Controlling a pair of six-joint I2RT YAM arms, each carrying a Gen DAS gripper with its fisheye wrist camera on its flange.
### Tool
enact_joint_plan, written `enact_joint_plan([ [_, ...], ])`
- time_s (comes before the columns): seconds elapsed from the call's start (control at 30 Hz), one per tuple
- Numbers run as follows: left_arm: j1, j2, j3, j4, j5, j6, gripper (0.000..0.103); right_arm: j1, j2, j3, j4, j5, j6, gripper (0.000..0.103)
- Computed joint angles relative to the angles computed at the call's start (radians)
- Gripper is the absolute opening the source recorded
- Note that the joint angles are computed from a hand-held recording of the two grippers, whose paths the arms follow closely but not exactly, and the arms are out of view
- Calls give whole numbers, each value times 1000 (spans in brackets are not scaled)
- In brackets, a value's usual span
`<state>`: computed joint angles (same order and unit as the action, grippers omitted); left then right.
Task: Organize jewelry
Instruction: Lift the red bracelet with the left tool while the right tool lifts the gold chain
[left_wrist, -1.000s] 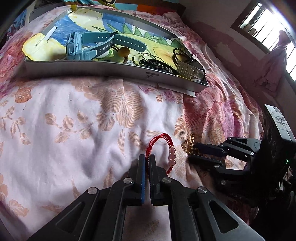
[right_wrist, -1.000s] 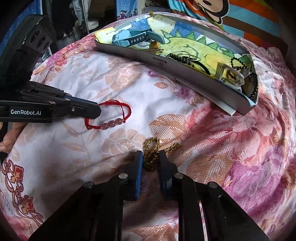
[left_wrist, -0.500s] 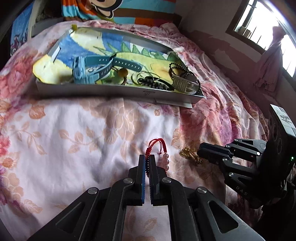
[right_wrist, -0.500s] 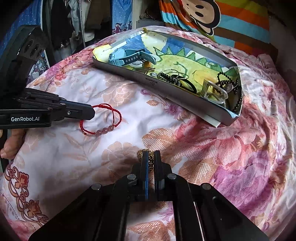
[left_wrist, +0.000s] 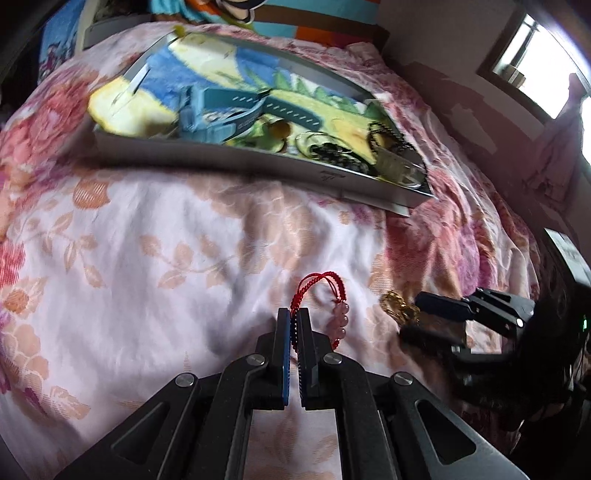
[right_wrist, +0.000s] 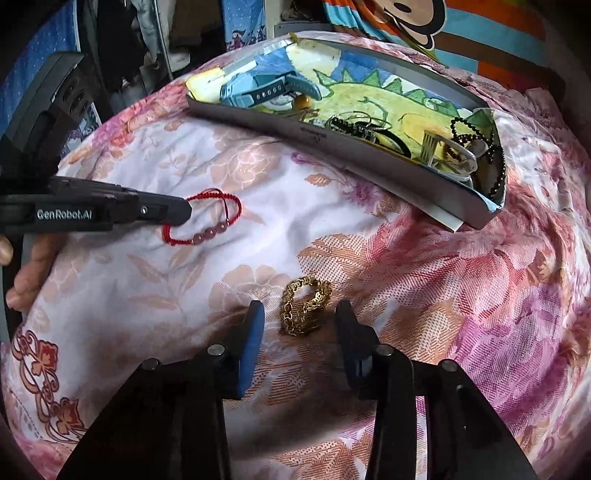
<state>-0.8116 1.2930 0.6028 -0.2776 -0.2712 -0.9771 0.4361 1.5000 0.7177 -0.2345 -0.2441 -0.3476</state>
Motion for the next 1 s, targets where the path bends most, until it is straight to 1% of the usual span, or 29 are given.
enact_joint_plan([
  [0.17, 14, -2, -18, 21, 15, -7, 3, 22, 20, 5, 5, 36, 28, 34],
  [0.2, 13, -1, -18, 21, 12, -2, 3, 25, 18, 4, 1, 32, 29, 28],
  [0.23, 10, 1, -16, 20, 9, -1, 3, 27, 17, 6, -4, 28, 37, 19],
  [0.3, 9, 2, -14, 20, 6, 1, 3, 25, 12, 3, -1, 30, 49, 11],
  [0.37, 5, 0, -12, 19, 3, -2, 3, 11, 5, 1, -1, 11, 57, 10],
  [0.43, 2, -7, -13, 22, -1, 2, 3, 7, -10, -11, 17, 16, 62, 6],
  [0.47, -3, -9, -10, 21, -7, 6, 3, 6, -24, -20, 27, 17, 61, 6],
  [0.57, -33, -14, 7, 2, -52, 18, 3, 8, -75, -49, 67, 23, 56, 6],
  [0.7, -91, -37, 38, -42, -165, 36, 3, -1, -144, -74, 116, 6, 61, 6],
  [0.73, -100, -45, 43, -48, -186, 38, 3, -4, -169, -86, 137, 2, 67, 2],
  [0.83, -128, -62, 61, -74, -249, 47, 3, -17, -219, -109, 186, -19, 77, 2],
  [0.93, -152, -68, 80, -103, -301, 52, 3, -22, -234, -121, 225, -24, 89, 2],
  [1.0, -165, -66, 96, -121, -330, 55, 3, -24, -231, -117, 227, -20, 92, 2],
])
